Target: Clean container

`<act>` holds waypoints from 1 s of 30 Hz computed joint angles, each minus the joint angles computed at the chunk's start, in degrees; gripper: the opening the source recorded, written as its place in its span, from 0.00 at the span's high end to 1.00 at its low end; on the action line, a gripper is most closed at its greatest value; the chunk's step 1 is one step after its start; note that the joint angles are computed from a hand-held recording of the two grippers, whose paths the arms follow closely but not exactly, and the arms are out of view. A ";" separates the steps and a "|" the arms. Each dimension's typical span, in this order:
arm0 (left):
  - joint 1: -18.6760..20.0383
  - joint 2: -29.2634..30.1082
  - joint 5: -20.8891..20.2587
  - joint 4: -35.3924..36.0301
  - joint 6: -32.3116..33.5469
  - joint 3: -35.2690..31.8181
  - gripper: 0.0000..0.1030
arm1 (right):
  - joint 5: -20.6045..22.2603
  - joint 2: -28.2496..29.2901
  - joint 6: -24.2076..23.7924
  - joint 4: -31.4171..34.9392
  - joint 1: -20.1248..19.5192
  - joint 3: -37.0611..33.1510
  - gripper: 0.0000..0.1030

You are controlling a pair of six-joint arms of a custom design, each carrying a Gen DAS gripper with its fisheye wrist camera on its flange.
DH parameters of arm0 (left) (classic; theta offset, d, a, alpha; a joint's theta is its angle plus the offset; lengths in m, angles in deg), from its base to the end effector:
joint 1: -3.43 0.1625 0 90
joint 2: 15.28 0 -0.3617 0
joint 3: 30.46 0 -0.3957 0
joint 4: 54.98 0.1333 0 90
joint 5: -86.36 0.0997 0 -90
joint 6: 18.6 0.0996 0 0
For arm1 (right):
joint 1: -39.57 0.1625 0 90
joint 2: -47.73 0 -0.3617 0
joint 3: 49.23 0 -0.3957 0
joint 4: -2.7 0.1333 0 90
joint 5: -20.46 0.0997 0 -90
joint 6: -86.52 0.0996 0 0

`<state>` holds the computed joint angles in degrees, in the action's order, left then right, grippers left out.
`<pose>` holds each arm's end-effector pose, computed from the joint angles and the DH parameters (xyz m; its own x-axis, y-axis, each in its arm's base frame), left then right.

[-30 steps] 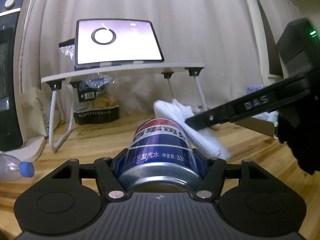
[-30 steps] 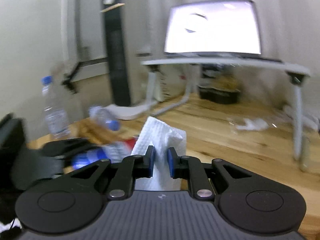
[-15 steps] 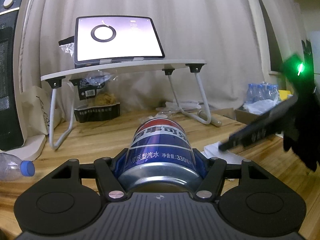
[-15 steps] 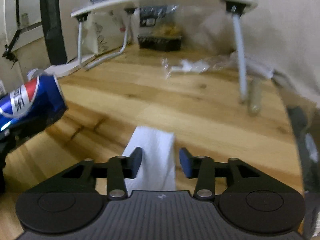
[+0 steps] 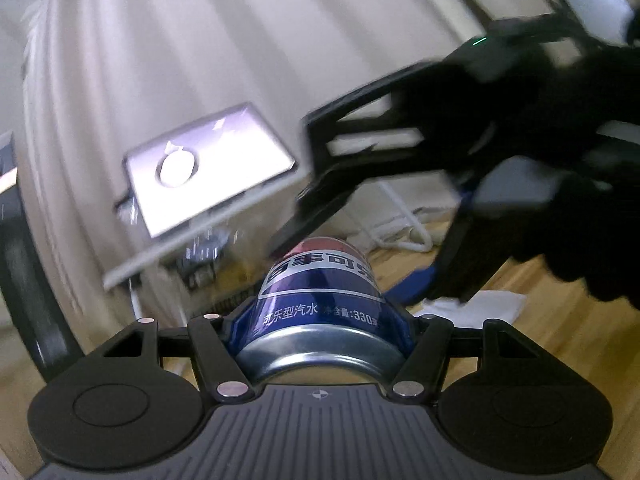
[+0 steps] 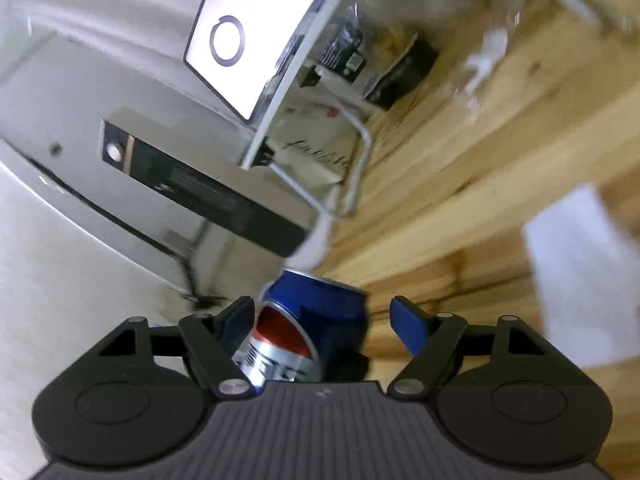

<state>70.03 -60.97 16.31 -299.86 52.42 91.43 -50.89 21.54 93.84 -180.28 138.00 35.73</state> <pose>-0.0285 -0.4872 0.1164 -0.2501 0.1919 -0.9490 0.9668 -0.0041 -0.2556 0.2609 -0.6338 -0.0382 -0.9189 -0.2099 -0.3339 -0.0042 0.8517 -0.5240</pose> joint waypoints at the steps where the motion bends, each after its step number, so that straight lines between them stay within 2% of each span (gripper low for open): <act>1: -0.11 -0.07 -0.04 -0.02 0.13 0.15 0.35 | 1.40 0.49 0.86 -0.03 -0.41 -0.29 0.22; 2: -0.27 -0.35 0.22 0.36 -0.91 0.20 0.35 | 2.99 0.43 1.13 -0.21 -0.90 0.15 0.30; 4: -0.63 -2.92 0.88 4.62 -7.19 1.26 0.32 | 4.98 0.69 1.16 -2.50 -1.25 0.89 0.33; 5: -1.37 -5.02 1.58 8.05 -12.91 2.22 0.28 | 5.48 0.81 0.57 -3.97 -1.35 1.33 0.34; 6: -0.63 -7.31 -0.13 11.68 -18.91 2.88 0.22 | 7.59 1.25 0.79 -5.67 -1.96 1.41 0.34; 7: 0.81 -10.02 -3.70 15.80 -24.91 3.32 0.20 | 10.07 1.82 1.30 -7.41 -2.67 1.32 0.34; 10: 4.55 -15.73 -13.54 25.62 -42.57 3.09 0.19 | 15.72 3.10 3.96 -13.64 -4.84 1.67 0.34; 12: 5.87 -16.67 -17.45 28.61 -47.62 2.39 0.20 | 18.67 3.57 6.26 -15.07 -6.02 1.63 0.34; 14: 6.82 -16.84 -20.64 30.53 -46.58 1.84 0.35 | 19.76 3.72 6.86 -14.81 -6.46 1.70 0.34; 17: 6.60 -16.35 -20.21 29.65 -45.02 2.14 0.35 | 20.60 3.75 6.86 -13.67 -6.72 1.78 0.33; 18: 6.13 -16.08 -18.65 28.95 -43.24 2.45 0.35 | 20.84 3.88 6.78 -13.00 -6.85 1.49 0.33; 20: 4.62 -14.03 -13.48 25.05 -33.07 2.72 0.35 | 18.98 2.78 5.00 -11.30 -6.69 2.33 0.28; 24: -0.76 -6.44 -3.15 11.24 -9.07 3.56 0.35 | 13.39 0.00 0.70 -8.33 -5.56 4.38 0.27; 27: -0.44 -2.01 -4.04 3.99 7.32 2.51 0.35 | 12.17 -0.39 -0.86 -6.44 -4.89 4.42 0.26; 28: -0.45 -1.35 -4.05 2.89 9.32 2.24 0.35 | 11.91 -0.36 -1.23 -5.81 -4.71 4.35 0.27; 30: -0.52 -1.57 -3.76 3.33 8.83 2.27 0.35 | 12.00 -0.06 -1.98 -5.35 -4.56 4.37 0.29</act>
